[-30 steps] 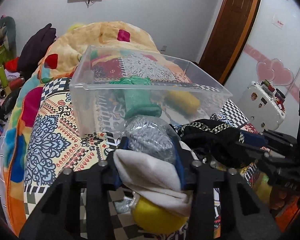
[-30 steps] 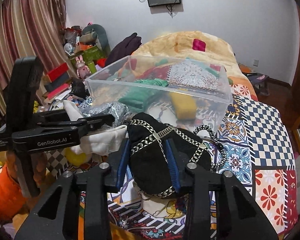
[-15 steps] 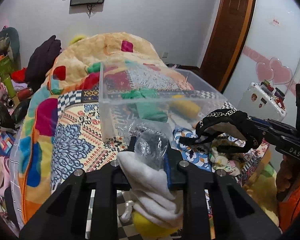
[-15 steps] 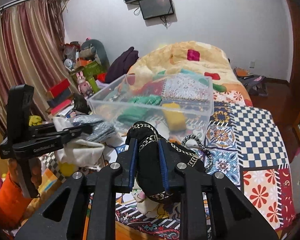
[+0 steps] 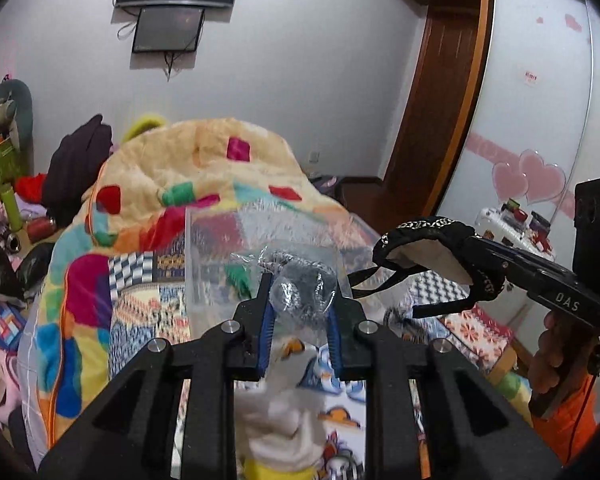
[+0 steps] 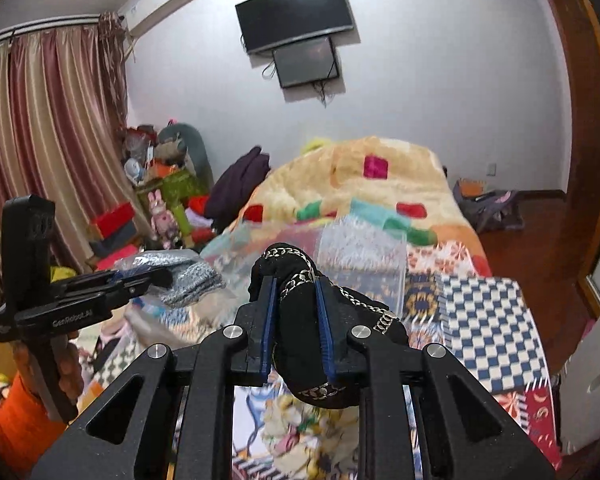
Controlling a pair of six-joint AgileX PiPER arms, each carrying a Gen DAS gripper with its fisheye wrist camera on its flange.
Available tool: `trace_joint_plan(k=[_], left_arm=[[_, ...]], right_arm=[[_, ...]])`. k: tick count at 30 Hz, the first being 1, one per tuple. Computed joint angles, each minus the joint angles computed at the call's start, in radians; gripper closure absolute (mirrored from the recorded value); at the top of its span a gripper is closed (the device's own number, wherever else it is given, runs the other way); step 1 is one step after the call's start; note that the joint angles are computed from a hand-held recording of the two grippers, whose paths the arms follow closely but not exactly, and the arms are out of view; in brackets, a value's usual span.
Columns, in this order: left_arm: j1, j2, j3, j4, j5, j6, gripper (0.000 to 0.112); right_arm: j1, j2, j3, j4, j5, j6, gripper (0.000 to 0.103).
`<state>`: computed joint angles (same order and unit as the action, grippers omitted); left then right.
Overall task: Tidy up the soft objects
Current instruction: 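Carry the plastic bag into the box with the left tool while the right drops the black bag in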
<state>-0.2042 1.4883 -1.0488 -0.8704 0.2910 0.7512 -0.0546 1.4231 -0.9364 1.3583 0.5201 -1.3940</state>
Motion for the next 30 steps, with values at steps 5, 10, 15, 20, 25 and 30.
trace_joint_plan(k=[5, 10, 15, 20, 25, 30], left_arm=[[-0.002, 0.059, -0.082, 0.098, -0.022, -0.092, 0.090], [0.012, 0.153, -0.174, 0.235, -0.015, -0.216, 0.090], [0.046, 0.283, -0.296, 0.297, 0.090, -0.298, 0.090], [0.037, 0.346, -0.355, 0.435, 0.138, -0.418, 0.090], [0.028, 0.363, -0.375, 0.529, 0.164, -0.501, 0.089], [0.015, 0.341, -0.363, 0.595, 0.168, -0.545, 0.083]], right_arm=[[0.035, 0.049, -0.065, 0.038, -0.060, -0.022, 0.086], [0.090, 0.118, -0.146, -0.030, -0.140, 0.022, 0.086], [0.132, 0.222, -0.236, -0.203, -0.156, 0.170, 0.086], [0.175, 0.300, -0.298, -0.401, -0.151, 0.327, 0.086], [0.211, 0.338, -0.325, -0.560, -0.150, 0.453, 0.085], [0.216, 0.332, -0.337, -0.670, -0.137, 0.554, 0.075]])
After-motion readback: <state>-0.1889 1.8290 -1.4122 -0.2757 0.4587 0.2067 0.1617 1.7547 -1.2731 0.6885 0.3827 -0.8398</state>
